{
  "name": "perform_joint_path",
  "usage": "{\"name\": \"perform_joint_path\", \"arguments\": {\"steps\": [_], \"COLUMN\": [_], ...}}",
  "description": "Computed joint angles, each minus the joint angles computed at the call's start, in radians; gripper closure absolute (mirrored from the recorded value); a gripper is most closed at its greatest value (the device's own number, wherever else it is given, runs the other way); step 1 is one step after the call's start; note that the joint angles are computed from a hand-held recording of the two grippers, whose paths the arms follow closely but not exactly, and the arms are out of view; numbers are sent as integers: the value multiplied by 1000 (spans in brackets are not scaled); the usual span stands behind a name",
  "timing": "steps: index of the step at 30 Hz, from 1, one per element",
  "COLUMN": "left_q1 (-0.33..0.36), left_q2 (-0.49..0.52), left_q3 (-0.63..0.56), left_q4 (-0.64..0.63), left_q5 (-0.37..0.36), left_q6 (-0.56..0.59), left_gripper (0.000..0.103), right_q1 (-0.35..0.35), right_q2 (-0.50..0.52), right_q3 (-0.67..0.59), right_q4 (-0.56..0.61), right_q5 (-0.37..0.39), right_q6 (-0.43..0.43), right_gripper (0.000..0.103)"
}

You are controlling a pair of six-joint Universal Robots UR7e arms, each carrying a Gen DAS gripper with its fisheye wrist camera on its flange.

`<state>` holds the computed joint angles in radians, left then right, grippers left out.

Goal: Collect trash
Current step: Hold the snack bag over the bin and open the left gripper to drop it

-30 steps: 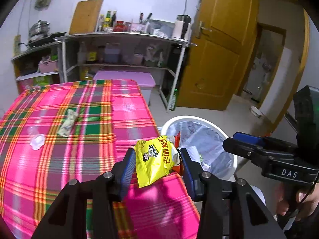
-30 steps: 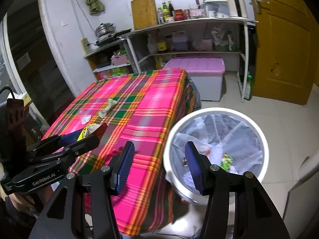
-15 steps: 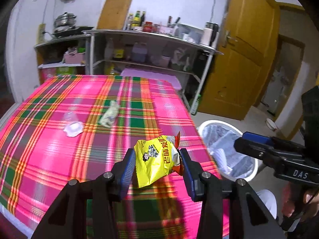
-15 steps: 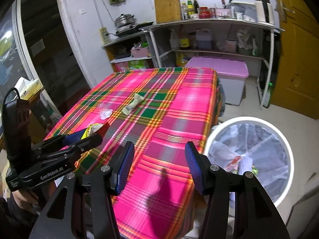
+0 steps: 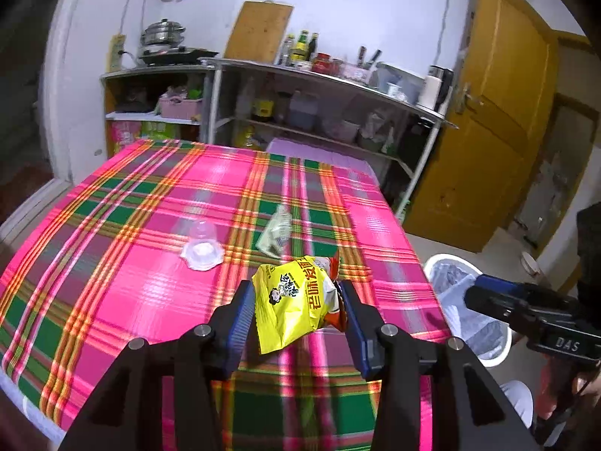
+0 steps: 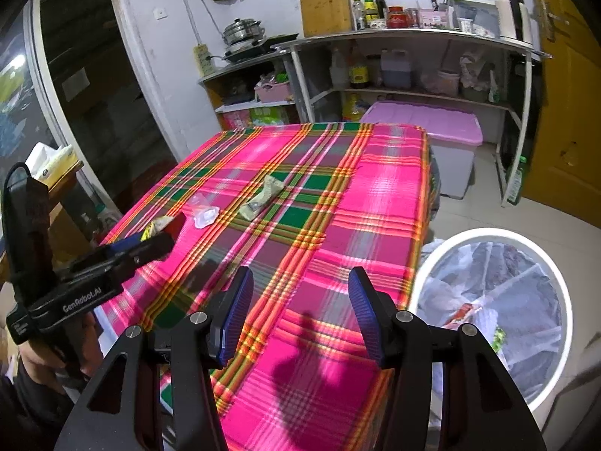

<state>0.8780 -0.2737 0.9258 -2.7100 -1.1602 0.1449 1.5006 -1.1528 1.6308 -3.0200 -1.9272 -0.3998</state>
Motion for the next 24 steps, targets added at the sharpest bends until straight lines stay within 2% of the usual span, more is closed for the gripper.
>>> {"name": "perform_joint_path", "arguments": {"steps": [7,14,18,24], "left_q1": [-26,-69,-88,-109], "left_q2": [54,168,232,315], "left_q3": [-64,-208,-298,-420], "left_q4": [90,231,311,405], "left_q5": [-99,-201,-239,-256], "left_q6": [38,71,82,87], "left_gripper": [58,58,58,58], "right_q1": [-36,-95,-128,-170], "right_q2": [-87,-183,-221,-249], "right_q3": [86,172,201,222], "right_q4": [-76,-126,-139,-143], "right_q5": [-29,-48,-40,-8], "right_q6": [42,96,121,144], "right_gripper": [49,49,49,49]}}
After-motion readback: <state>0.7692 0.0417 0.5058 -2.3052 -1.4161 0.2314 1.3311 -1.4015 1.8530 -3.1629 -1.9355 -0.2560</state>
